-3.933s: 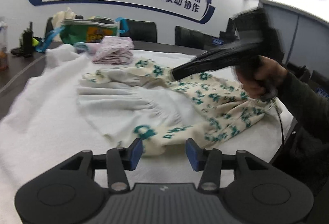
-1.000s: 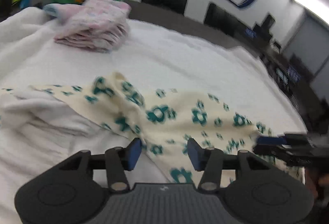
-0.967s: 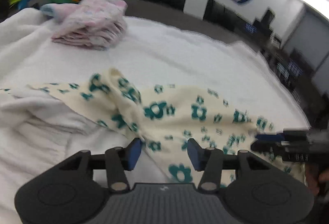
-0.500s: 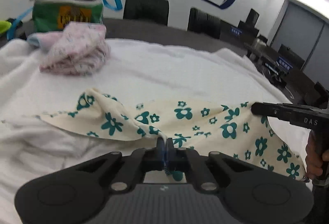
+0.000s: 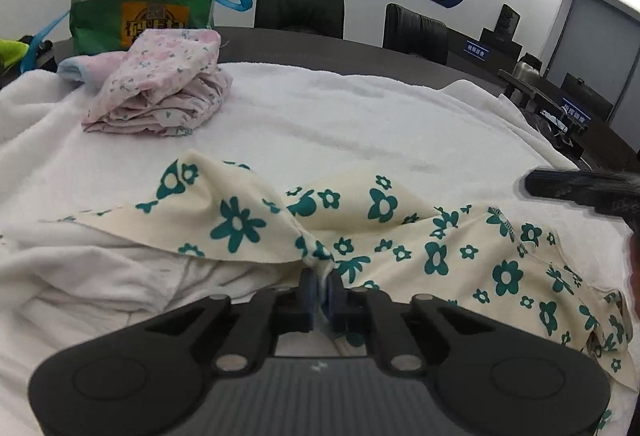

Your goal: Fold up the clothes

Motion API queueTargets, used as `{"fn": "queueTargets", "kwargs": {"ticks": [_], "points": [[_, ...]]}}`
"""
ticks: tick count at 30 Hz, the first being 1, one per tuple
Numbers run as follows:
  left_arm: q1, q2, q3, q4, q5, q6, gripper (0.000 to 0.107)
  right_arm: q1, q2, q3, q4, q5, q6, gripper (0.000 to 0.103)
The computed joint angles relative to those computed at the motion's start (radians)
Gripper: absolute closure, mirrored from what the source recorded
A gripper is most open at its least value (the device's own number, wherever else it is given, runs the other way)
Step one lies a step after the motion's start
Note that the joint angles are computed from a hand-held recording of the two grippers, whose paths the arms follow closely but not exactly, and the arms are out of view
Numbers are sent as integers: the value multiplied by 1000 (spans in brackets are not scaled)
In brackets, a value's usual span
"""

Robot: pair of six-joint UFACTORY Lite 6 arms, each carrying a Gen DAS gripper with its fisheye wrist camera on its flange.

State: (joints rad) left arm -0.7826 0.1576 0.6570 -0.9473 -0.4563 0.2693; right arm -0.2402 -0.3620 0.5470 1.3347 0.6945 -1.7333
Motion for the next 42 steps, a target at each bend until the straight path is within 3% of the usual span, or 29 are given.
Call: {"fn": "queueTargets", "kwargs": {"ticks": [5, 8, 12, 13, 14, 15, 18, 21, 24, 25, 26, 28, 29, 30, 31, 32, 35, 37, 39, 40, 42], "points": [[-21, 13, 8, -45, -17, 44, 101, -410, -63, 73, -135, 303, -58, 33], [-26, 32, 6, -29, -35, 19, 99, -548, 42, 125, -220, 303, -91, 33], [-55, 47, -25, 10, -106, -34, 99, -665, 195, 158, -367, 440, -132, 33], [-62, 50, -34, 21, -126, -51, 99, -659, 195, 133, -377, 435, -153, 44], [-69, 53, -42, 31, -144, -67, 99, -648, 190, 104, -388, 422, -172, 84], [-73, 55, -49, 41, -158, -81, 99, -624, 157, 64, -394, 387, -184, 103], [-64, 48, -72, 98, -172, -145, 99, -630, 66, -8, -290, 356, -219, 102], [-39, 35, -97, 180, -174, -232, 99, -719, 93, 56, -188, 406, -200, 103], [-34, 33, -103, 200, -176, -255, 99, -723, 183, 131, -181, 382, -165, 98], [-35, 33, -103, 200, -177, -256, 99, -710, 219, 158, -220, 393, -124, 90], [-37, 34, -102, 193, -178, -249, 99, -695, 251, 180, -255, 405, -92, 68], [-40, 36, -99, 186, -178, -243, 99, -660, 277, 176, -275, 395, -100, 40], [-42, 38, -98, 183, -180, -242, 99, -638, 285, 168, -277, 378, -111, 47], [-44, 39, -97, 183, -180, -244, 99, -609, 273, 148, -270, 346, -131, 66], [-41, 37, -100, 192, -181, -254, 99, -577, 262, 129, -264, 312, -150, 97], [-38, 35, -103, 201, -181, -263, 99, -550, 242, 97, -229, 276, -188, 98], [-33, 32, -109, 219, -182, -281, 98, -548, 76, -27, 28, 237, -403, 98], [-33, 31, -112, 224, -184, -288, 98, -509, 71, -21, 54, 171, -402, 93], [-31, 29, -117, 233, -186, -298, 98, -464, 95, 33, -39, 102, -299, 78], [-29, 27, -119, 238, -186, -303, 98, -461, 103, 49, -71, 88, -279, 63], [-27, 26, -120, 243, -187, -308, 98, -572, 55, 44, -130, 186, -230, 49]]}}
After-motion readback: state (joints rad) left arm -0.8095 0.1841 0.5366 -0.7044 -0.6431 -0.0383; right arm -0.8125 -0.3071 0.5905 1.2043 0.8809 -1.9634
